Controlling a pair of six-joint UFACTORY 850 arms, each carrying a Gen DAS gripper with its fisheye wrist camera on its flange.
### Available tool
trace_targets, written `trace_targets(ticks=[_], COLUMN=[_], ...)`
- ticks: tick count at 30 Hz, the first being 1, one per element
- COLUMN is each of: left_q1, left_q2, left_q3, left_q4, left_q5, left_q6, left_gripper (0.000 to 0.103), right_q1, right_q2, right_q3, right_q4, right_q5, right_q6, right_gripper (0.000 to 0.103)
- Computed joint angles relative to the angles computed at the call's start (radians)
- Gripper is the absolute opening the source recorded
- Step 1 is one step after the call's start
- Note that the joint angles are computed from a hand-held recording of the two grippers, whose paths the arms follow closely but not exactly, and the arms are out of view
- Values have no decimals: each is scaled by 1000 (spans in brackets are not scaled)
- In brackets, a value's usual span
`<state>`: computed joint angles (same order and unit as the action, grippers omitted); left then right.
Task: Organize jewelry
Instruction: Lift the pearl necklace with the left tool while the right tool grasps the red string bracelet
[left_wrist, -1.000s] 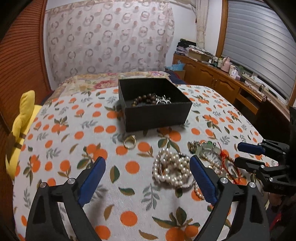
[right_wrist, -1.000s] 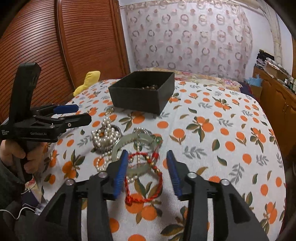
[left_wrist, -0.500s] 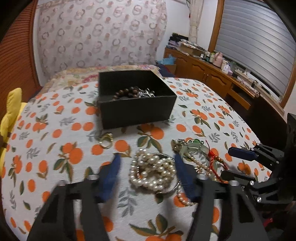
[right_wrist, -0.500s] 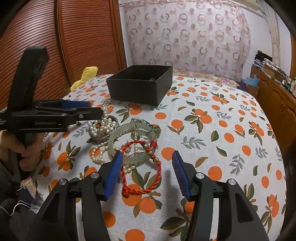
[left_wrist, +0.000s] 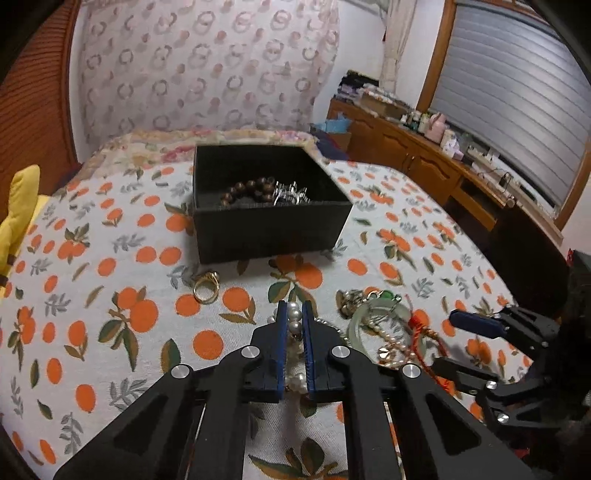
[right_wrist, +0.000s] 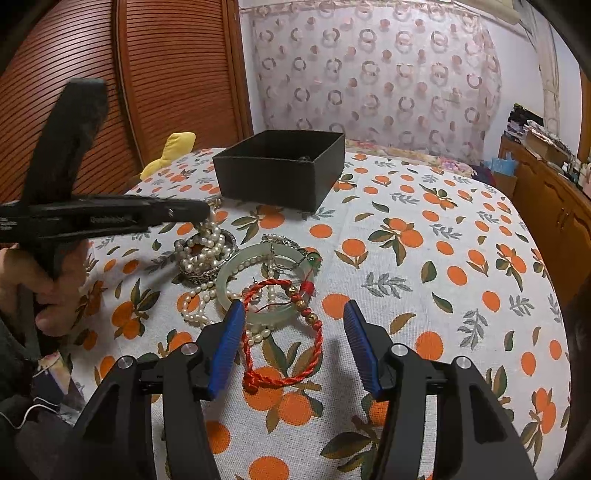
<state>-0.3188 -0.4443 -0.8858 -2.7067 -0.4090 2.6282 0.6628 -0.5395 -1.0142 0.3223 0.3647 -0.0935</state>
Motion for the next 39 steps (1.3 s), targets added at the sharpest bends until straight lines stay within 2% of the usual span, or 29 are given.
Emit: trace_targets(ticks=[6,19,24,28,32,34,36,39], left_q1=[20,37,44,44,45,46,47,46], left_q2=[88,254,290,306,320,327,333,340], left_q3=[65,175,195,202,203,202,201,198], left_q4=[33,-68,-71,-73,-82,-87,-91,-100], left_q5=[-71,-153,-169,-171,-173,-173,-172,-172], left_q6=[-49,51,53,53,64,71,75,88], left_gripper=[7,7,7,7,7,7,7,7], right_q1=[-3,-21,-37,-44,-38,-34,-29,-30], right_q2=[-1,16,17,2,-27,-30,-32,-31], right_q3=[-1,15,10,-12,-48,-52,-56,-57], right_q4=[-19,-72,-68,-90,-23,30,115,123], right_q5=[-2,-17,-39,-82,-140,-139,-138,-142], right_q6=[20,51,40,40,-60,-120,-212,-228], right_gripper=[58,58,40,30,26,24,11,9])
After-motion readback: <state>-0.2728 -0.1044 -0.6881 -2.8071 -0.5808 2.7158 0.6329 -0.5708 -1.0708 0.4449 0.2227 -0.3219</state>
